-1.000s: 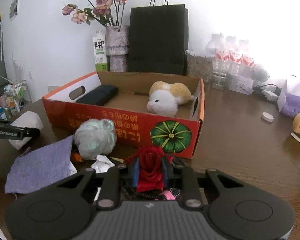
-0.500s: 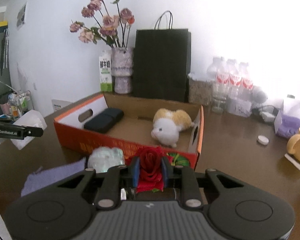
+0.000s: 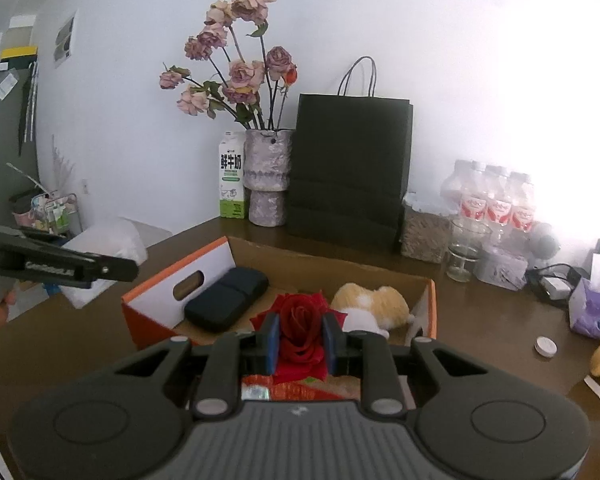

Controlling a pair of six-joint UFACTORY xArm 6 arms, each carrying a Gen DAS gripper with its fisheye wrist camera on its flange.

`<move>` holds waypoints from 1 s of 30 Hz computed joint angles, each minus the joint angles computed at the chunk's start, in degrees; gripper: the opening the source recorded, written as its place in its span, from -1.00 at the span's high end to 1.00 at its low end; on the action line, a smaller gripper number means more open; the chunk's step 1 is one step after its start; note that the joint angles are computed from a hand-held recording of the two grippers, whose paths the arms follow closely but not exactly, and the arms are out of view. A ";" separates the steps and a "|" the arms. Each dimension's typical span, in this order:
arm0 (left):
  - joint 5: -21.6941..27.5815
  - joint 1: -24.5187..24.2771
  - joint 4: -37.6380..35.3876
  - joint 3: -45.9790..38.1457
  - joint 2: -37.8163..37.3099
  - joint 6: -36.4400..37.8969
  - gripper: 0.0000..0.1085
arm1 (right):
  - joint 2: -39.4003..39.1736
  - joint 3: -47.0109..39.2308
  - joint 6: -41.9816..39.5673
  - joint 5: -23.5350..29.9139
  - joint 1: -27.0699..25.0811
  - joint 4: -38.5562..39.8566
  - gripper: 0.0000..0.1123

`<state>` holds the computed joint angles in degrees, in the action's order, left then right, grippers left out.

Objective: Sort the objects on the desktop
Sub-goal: 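Lower the white container and red rose into the box and open both grippers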

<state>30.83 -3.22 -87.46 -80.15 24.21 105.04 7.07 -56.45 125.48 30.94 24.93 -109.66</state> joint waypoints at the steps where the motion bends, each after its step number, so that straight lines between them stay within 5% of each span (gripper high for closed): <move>1: -0.41 -0.51 0.87 -0.99 0.60 -0.98 -0.22 | 0.62 -1.10 -1.56 -0.63 -0.55 0.97 0.63; 10: -4.35 -4.38 11.60 -9.83 8.03 -11.29 -0.22 | 7.11 -8.28 -12.00 -7.44 -6.33 10.68 0.63; 30: -5.61 -6.21 31.73 -21.22 20.48 -30.77 -0.22 | 16.44 -13.59 -14.20 -15.19 -12.36 13.87 0.63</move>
<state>25.22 -9.43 -55.74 -101.37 44.69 74.27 23.51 -70.05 111.28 15.75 12.57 -95.79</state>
